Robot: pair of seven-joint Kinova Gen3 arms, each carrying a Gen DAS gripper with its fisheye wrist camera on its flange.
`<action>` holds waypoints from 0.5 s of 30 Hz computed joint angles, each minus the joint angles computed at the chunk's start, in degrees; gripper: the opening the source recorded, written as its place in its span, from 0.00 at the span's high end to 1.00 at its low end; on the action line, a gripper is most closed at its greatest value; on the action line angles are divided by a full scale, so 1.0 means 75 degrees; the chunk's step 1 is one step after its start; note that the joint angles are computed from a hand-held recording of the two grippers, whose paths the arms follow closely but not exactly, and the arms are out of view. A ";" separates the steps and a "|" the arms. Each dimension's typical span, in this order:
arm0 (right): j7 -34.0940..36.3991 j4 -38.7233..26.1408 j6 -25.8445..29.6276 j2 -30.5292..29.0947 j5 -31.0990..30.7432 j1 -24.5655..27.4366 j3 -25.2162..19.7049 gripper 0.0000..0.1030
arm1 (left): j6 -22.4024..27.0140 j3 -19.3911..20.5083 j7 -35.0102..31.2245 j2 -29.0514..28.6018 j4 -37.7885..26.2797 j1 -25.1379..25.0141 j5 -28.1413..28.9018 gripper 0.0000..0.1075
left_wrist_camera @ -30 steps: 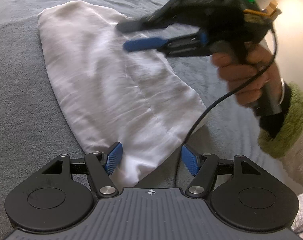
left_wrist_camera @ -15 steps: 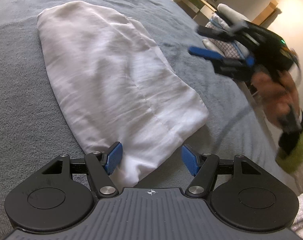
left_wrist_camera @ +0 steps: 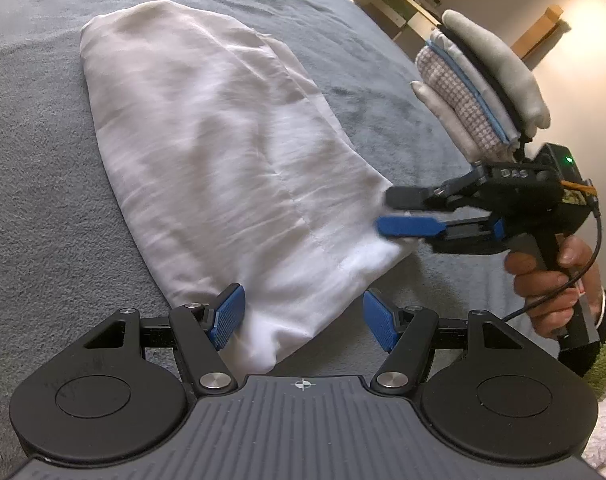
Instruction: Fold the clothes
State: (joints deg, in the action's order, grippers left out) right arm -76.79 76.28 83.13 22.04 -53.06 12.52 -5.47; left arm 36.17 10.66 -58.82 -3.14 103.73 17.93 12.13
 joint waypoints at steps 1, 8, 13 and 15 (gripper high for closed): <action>0.0086 0.0161 -0.0076 -0.0079 -0.0158 0.0126 0.0018 0.62 | 0.0005 0.0001 0.0019 0.0001 -0.0004 -0.0001 -0.0010 0.39; 0.0965 0.0549 0.0519 -0.0196 -0.0801 0.0503 0.0021 0.62 | 0.0088 0.0038 0.0208 0.0041 -0.0081 0.0014 -0.0194 0.39; 0.1003 0.0677 0.0434 -0.0300 -0.0305 0.0094 0.0149 0.62 | 0.0194 0.0078 0.0434 0.0068 -0.0165 0.0045 -0.0405 0.39; 0.0755 0.0638 0.0235 -0.0396 0.0219 -0.0157 0.0247 0.62 | 0.0270 0.0093 0.0556 0.0079 -0.0217 0.0058 -0.0494 0.39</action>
